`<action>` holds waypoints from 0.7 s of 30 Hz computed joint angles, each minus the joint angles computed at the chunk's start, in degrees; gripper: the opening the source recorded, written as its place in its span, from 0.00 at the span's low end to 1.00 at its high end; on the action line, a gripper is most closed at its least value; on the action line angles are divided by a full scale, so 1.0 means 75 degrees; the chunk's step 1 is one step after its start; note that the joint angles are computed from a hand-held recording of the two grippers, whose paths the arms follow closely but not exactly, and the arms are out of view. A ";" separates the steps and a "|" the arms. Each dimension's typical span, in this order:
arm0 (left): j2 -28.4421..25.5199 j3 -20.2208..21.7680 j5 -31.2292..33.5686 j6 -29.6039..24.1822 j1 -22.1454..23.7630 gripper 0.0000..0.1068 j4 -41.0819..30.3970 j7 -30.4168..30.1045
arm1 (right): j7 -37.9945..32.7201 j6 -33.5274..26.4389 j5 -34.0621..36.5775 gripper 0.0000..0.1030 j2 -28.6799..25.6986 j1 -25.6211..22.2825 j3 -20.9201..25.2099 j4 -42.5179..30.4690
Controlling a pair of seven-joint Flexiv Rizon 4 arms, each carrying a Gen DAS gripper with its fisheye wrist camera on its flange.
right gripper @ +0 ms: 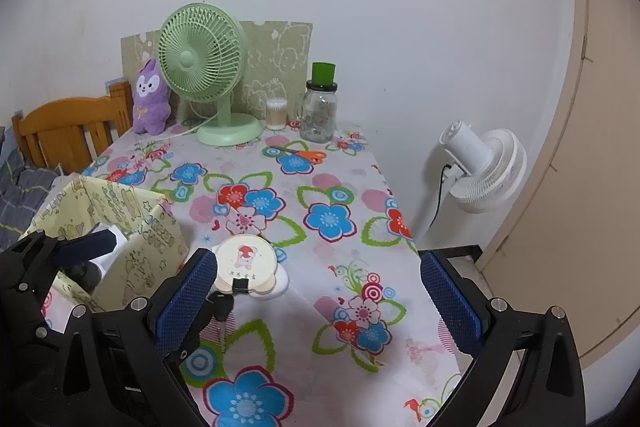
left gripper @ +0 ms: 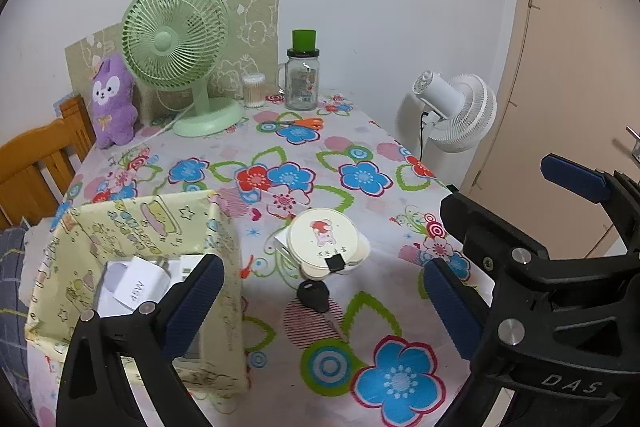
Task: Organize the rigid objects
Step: 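Withdraw both grippers from the basket toward the round cream container, then move the right gripper to the round cream bear-print container and close on it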
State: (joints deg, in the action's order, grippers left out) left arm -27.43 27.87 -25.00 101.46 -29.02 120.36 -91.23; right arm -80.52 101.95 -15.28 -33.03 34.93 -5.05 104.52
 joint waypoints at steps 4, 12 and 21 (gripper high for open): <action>-0.0189 0.0100 0.0020 -0.0144 -0.0123 0.92 -0.0210 -0.0056 | -0.0099 -0.0072 -0.0161 1.00 -0.0148 -0.0461 0.0417 -0.0171; -0.0515 0.0031 0.0484 -0.0553 -0.0005 0.91 -0.0656 -0.0385 | -0.0247 -0.0351 -0.0488 1.00 -0.0525 -0.1249 0.1216 -0.0559; -0.0857 -0.0196 0.1151 -0.0913 0.0388 0.84 -0.1070 -0.1141 | -0.0467 -0.0688 -0.0712 1.00 -0.0997 -0.1650 0.1641 -0.1008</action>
